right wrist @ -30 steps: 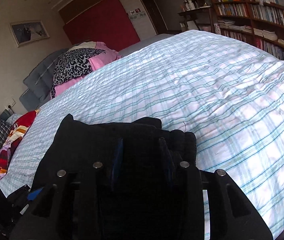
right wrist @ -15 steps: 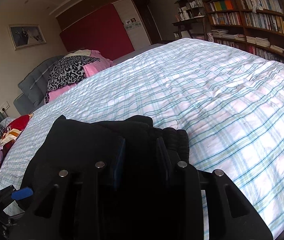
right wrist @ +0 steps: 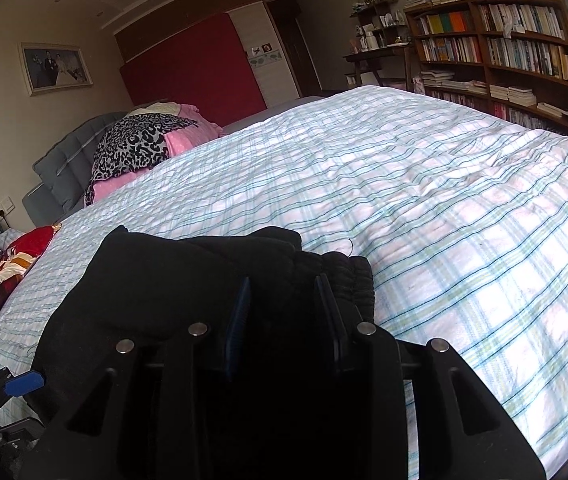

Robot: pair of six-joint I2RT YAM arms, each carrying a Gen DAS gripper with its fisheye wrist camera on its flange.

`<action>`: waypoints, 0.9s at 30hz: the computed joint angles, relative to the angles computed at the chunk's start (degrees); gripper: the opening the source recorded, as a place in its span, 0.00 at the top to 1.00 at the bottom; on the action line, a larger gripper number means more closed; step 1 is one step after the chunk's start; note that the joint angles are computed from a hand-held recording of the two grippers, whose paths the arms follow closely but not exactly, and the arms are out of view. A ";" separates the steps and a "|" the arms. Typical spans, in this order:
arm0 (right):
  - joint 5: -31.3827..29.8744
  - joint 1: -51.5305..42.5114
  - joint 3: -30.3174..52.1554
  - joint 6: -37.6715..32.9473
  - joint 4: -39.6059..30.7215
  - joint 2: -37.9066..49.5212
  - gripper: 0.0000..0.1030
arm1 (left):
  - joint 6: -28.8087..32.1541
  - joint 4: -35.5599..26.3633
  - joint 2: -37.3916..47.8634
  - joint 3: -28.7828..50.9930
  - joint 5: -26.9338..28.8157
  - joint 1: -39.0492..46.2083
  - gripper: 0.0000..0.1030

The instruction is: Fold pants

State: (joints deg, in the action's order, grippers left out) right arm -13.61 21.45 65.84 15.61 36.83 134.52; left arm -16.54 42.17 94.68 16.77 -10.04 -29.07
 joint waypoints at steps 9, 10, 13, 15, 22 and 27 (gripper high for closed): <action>0.28 -0.08 -0.82 0.07 -1.60 -1.82 0.65 | -1.43 2.71 1.02 -1.89 6.26 4.02 0.36; 0.83 0.08 -2.26 0.35 -0.92 -3.15 0.63 | -2.20 2.84 -0.32 -2.66 7.90 5.00 0.36; 2.60 0.38 -9.10 1.87 4.34 -7.75 0.40 | -3.19 0.73 -5.65 -4.22 9.67 6.49 0.36; 3.55 0.46 -13.46 1.33 7.58 -10.40 0.40 | -3.53 -1.76 -9.02 -4.52 11.03 8.43 0.34; 6.12 -1.65 -17.19 3.70 6.43 -12.09 0.24 | -7.75 -10.22 -13.36 -0.95 18.51 19.91 0.18; -2.34 -4.73 -13.43 8.66 2.36 -9.46 0.20 | -8.90 -14.21 -8.67 4.29 26.49 27.38 0.18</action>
